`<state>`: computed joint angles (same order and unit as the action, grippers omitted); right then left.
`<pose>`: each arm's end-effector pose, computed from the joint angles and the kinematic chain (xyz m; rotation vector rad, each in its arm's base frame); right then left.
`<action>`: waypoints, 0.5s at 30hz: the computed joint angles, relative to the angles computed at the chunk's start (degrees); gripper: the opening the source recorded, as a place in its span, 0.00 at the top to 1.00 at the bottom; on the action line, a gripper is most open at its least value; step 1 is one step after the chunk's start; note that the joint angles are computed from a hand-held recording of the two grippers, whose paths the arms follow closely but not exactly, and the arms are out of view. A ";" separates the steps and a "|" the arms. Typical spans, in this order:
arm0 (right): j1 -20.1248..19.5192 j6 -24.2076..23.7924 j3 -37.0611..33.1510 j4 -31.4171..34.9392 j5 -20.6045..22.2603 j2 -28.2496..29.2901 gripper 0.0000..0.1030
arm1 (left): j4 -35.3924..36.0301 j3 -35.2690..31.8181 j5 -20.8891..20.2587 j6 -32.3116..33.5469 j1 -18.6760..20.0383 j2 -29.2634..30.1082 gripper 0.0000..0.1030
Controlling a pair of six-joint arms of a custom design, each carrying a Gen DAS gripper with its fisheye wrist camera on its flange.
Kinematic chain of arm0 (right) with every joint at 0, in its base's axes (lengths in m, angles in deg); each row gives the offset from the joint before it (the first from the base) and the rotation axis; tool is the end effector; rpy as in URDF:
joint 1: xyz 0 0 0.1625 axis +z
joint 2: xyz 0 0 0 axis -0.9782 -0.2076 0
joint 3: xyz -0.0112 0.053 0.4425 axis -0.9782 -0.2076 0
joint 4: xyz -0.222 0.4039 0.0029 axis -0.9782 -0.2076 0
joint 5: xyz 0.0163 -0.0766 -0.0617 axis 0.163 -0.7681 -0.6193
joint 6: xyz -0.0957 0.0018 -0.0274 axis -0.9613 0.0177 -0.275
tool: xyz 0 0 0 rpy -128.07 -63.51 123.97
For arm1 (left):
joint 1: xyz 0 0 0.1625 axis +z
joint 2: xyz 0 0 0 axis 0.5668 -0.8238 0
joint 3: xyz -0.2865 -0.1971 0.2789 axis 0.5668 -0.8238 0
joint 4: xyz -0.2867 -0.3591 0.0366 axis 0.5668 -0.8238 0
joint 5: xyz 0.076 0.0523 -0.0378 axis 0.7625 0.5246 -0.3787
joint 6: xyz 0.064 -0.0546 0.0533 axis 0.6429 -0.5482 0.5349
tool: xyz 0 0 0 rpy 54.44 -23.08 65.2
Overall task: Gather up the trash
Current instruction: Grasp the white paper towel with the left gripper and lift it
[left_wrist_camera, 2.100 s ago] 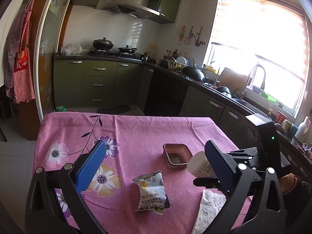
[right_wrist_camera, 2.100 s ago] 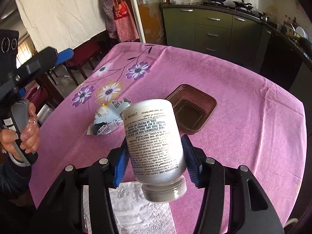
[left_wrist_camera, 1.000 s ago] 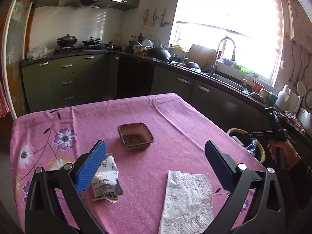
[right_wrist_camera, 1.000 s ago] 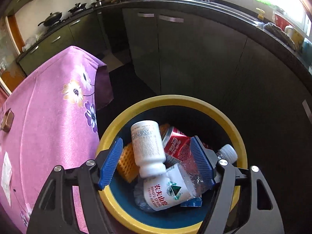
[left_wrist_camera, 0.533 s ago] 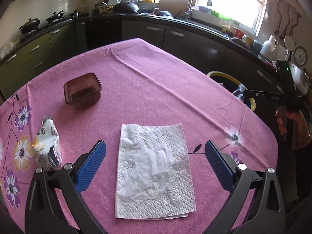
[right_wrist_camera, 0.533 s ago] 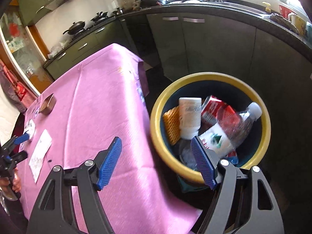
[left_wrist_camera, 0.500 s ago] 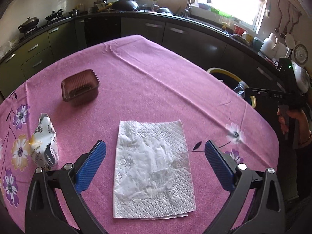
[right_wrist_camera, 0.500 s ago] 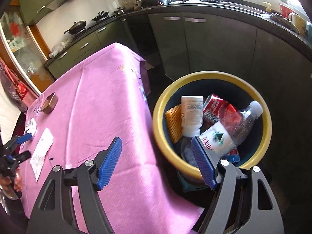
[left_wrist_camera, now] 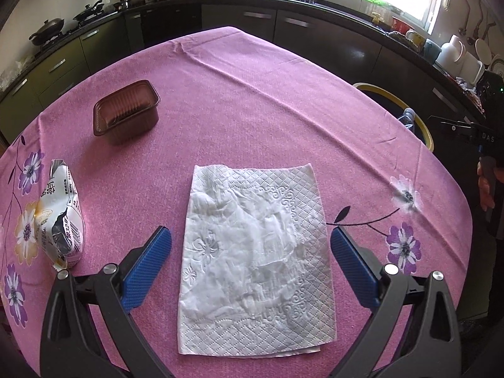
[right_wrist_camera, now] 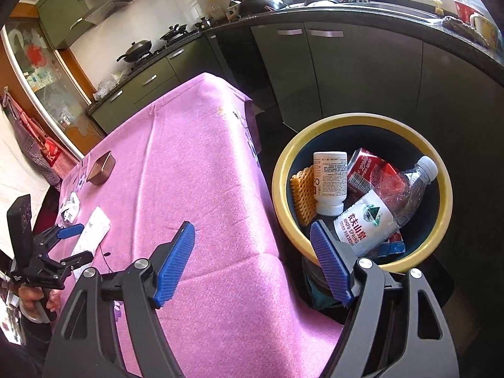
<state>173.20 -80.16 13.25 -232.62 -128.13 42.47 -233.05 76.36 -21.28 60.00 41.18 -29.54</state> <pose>0.1682 -0.7135 0.0692 0.4213 -2.6316 0.7892 0.0293 -0.6471 0.2555 0.6372 2.3904 -0.5592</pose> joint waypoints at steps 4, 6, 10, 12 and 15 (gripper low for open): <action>0.06 0.22 0.10 0.16 0.34 -0.05 0.26 | -1.27 1.00 1.64 1.43 -0.80 0.38 0.07; 0.12 0.28 0.09 0.24 0.43 -0.03 0.26 | -2.27 1.72 2.62 2.48 -1.35 0.61 0.07; 0.23 0.45 0.10 0.24 0.65 -0.02 0.26 | -2.47 2.55 2.11 2.74 -1.87 0.06 0.19; 0.23 0.45 0.06 0.33 0.72 -0.01 0.26 | -2.61 2.76 2.10 2.47 -2.01 -0.29 0.30; 0.20 0.80 0.05 0.70 1.32 -0.01 0.26 | -2.49 2.61 1.97 1.80 -2.00 -0.54 0.44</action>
